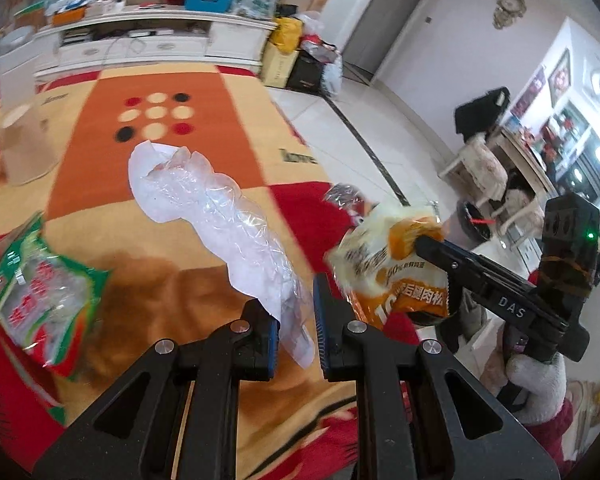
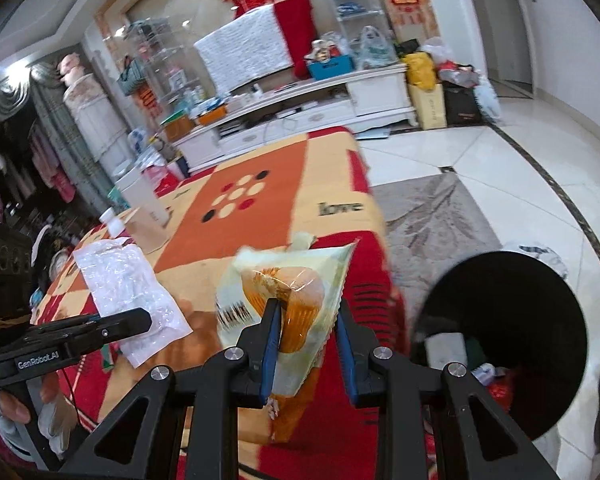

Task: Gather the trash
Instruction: 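Carry the plastic wrap and the cake bag over the black bin, then open both tools to drop the wrap and the cake bag into the bin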

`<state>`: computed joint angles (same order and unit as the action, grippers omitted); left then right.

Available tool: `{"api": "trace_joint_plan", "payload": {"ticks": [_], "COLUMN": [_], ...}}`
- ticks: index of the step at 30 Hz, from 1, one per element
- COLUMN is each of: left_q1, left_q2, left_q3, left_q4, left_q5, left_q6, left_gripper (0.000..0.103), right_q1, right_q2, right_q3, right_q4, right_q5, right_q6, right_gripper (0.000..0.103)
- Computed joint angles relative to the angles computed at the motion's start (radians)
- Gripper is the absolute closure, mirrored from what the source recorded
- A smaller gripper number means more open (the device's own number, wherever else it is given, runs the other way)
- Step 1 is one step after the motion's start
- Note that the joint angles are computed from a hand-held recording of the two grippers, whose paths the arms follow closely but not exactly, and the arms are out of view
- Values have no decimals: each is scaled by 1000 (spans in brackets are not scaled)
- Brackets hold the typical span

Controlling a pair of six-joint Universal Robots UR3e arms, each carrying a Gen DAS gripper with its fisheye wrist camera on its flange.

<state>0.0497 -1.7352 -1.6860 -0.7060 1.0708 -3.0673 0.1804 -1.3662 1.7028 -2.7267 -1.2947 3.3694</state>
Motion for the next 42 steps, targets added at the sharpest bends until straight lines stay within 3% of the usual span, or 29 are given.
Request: {"api": "trace_joint_plan", "payload": {"ticks": [9,23,25,26,27,31,32,33,35,42], "left_q1": [-170,-308,-319,-321,-322,-333,-335,-335,-328,-320], "left_q2": [-205,-451,-487,-504,-518,-569,-590,-606,-630,-605], "left_q3": [239,590,640,660,675,737,764,780,798,738], "left_q4": [-24,-131,-145,-147,-147,-152,-158,-161,-160,-146], "left_q5": [22,-13,-30,-47,-59,-75,-80,-88,-108,-101], "left_q6": [-50,-90,-93,-95,-99,-95,-93,-92,-107,-96], "left_gripper": [90,90,90,90,90,88,81,64,41,40], "right_q1": [-175,-355,-374,-381,-396,-427,-428,-430,-435,-418], "right_q2": [-168,-294,-303,-308,-320,-353,-353,-356,-361,-342], "right_q3": [216,372,383,387,399,432,430,430,433,426], "right_q4": [-25,-18,-13,-4,0,10,14,21,28,28], "right_q5": [8,-15,-10,-15,-11,2,0,1,1,9], "right_q6": [-17,-53,-46,-42,-37,-43,-41,-41,-44,-47], "right_gripper": [78,77,63,48,42,42,42,42,42,42]}}
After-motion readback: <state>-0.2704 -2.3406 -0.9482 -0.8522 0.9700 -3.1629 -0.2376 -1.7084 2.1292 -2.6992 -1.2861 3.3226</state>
